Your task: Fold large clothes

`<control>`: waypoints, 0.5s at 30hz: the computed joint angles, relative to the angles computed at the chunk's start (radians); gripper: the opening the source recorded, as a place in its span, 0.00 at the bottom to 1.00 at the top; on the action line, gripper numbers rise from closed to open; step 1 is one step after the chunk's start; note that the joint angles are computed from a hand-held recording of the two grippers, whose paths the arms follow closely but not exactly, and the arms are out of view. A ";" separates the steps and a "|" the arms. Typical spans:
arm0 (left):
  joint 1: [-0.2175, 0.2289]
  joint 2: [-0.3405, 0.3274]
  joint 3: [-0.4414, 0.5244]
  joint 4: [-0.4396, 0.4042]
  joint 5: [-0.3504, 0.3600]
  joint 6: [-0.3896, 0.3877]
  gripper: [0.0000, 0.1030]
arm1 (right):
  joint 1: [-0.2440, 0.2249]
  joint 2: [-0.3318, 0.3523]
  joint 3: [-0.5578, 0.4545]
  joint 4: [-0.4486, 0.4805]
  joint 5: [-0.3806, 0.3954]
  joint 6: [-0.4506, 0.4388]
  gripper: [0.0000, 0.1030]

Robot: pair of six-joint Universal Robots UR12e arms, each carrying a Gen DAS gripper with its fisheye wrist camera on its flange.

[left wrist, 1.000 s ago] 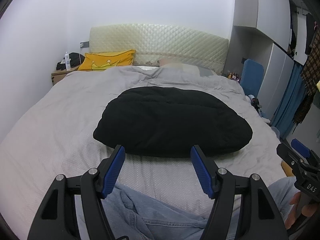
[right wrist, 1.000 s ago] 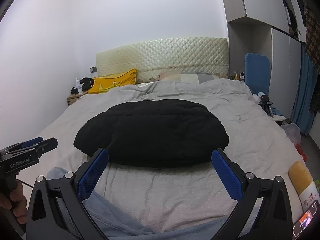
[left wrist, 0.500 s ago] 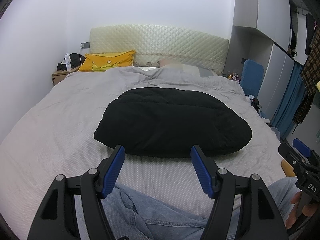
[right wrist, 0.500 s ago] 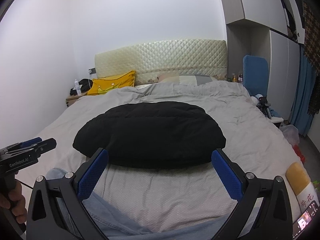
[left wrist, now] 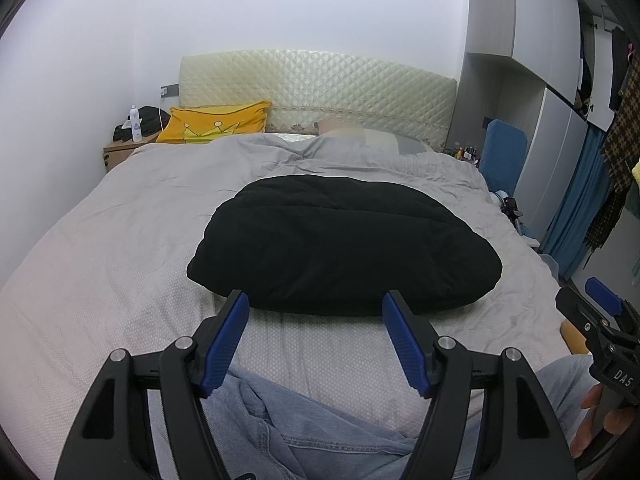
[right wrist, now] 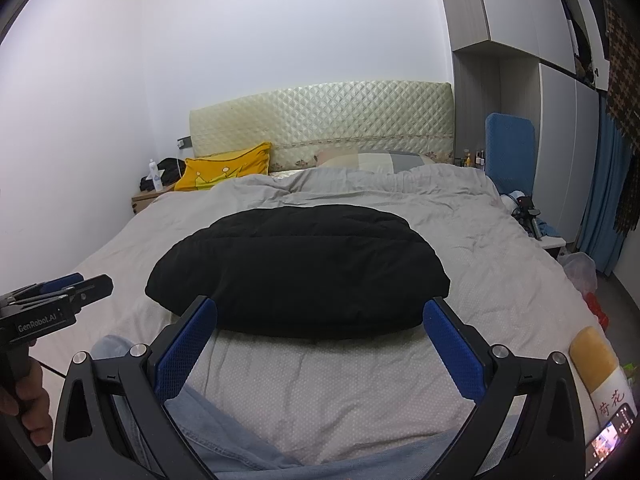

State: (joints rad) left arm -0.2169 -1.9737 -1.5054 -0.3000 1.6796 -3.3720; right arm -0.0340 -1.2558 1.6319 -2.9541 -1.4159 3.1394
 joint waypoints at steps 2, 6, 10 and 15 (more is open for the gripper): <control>0.000 0.000 0.000 -0.001 0.000 0.000 0.69 | 0.000 0.000 0.000 -0.001 -0.001 0.000 1.00; 0.000 0.002 0.000 -0.004 0.000 -0.001 0.69 | -0.001 0.000 0.000 -0.002 0.001 0.000 1.00; 0.000 0.003 -0.001 -0.002 -0.003 -0.002 0.69 | -0.001 0.000 0.001 -0.004 -0.002 -0.001 1.00; 0.003 0.006 -0.002 -0.012 -0.009 -0.002 0.70 | 0.000 -0.001 0.002 -0.003 -0.003 -0.004 1.00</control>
State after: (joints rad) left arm -0.2143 -1.9674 -1.5072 -0.3118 1.6704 -3.3738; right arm -0.0340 -1.2566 1.6336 -2.9575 -1.4187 3.1353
